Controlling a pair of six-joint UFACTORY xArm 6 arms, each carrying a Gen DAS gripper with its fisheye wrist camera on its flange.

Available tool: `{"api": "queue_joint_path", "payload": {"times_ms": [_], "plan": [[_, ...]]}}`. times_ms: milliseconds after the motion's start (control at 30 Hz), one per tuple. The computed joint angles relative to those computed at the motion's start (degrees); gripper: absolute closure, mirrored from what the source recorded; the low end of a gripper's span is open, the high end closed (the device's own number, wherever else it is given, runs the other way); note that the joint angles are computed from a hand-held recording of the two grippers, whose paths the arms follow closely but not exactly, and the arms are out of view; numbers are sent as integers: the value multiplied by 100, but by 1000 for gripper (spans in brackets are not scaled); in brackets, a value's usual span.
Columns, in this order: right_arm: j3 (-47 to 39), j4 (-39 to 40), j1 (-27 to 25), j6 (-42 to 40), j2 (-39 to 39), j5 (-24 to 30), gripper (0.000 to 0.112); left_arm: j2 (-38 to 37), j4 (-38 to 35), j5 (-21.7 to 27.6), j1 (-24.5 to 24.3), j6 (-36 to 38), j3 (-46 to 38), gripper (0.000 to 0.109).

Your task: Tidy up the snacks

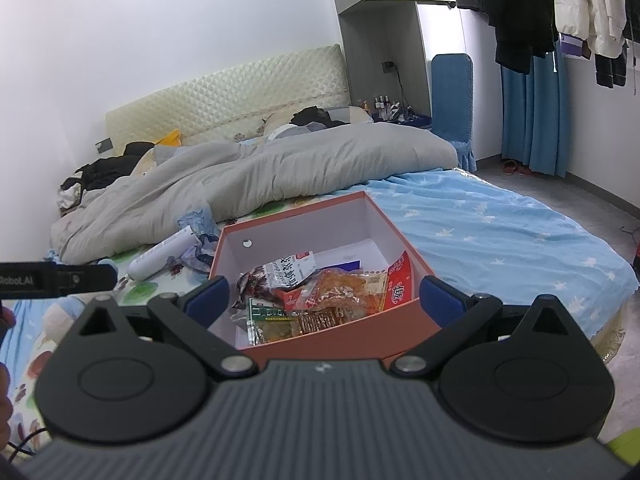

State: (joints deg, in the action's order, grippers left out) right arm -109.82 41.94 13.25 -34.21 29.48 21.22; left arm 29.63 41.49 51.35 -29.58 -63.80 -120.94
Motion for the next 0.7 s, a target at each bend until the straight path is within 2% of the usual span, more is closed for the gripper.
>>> {"api": "queue_joint_path", "payload": {"times_ms": [700], "plan": [[2, -44, 9, 39, 6, -29, 9, -63, -68, -59, -8, 50, 55, 6]]}}
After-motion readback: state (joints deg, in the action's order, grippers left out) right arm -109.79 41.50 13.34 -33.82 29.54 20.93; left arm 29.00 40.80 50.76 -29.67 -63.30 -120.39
